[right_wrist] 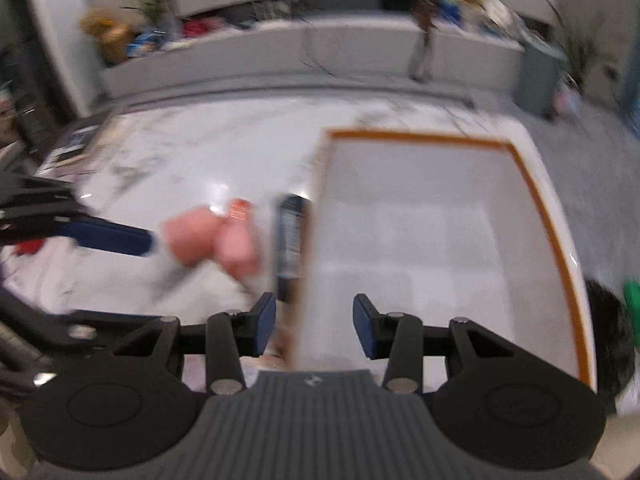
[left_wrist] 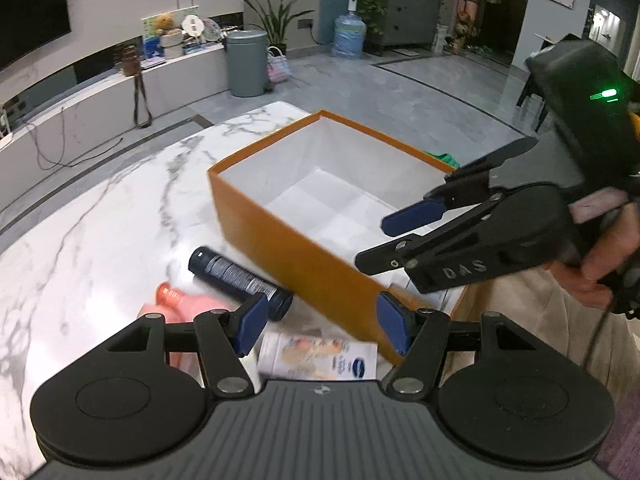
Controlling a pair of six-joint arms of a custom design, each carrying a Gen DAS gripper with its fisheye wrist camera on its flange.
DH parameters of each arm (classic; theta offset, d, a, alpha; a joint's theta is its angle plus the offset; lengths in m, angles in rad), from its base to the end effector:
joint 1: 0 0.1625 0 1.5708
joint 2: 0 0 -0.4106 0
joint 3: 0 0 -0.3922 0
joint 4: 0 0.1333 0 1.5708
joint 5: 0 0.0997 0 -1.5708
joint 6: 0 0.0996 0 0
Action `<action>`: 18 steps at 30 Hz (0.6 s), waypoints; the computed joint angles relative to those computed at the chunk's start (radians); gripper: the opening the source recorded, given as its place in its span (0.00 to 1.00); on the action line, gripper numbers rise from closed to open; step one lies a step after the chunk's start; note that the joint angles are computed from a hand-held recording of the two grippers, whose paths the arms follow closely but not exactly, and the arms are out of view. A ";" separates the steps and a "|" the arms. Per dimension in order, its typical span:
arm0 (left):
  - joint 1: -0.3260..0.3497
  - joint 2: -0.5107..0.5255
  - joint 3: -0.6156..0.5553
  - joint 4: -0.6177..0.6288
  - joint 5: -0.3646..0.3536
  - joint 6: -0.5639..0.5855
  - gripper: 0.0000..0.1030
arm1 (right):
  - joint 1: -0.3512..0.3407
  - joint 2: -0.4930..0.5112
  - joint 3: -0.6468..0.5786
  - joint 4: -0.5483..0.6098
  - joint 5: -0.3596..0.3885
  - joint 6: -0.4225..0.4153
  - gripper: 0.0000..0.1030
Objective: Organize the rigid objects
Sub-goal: 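Move both tools back toward the remaining items on the table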
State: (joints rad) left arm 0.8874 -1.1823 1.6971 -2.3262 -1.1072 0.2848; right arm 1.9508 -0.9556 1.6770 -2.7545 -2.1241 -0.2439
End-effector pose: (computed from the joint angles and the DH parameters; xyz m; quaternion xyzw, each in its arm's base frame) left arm -0.2504 -0.5892 0.2866 0.4253 0.8680 -0.1596 0.2004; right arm 0.3194 -0.5815 0.2074 0.2278 -0.9104 0.2380 0.2503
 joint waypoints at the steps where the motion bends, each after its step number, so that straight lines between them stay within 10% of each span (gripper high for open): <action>1: 0.004 -0.015 0.015 -0.005 0.002 -0.007 0.72 | 0.010 0.004 0.003 -0.006 0.015 -0.015 0.42; 18: 0.092 -0.120 0.112 0.175 -0.022 -0.329 0.58 | 0.074 0.142 -0.023 0.145 -0.104 -0.144 0.35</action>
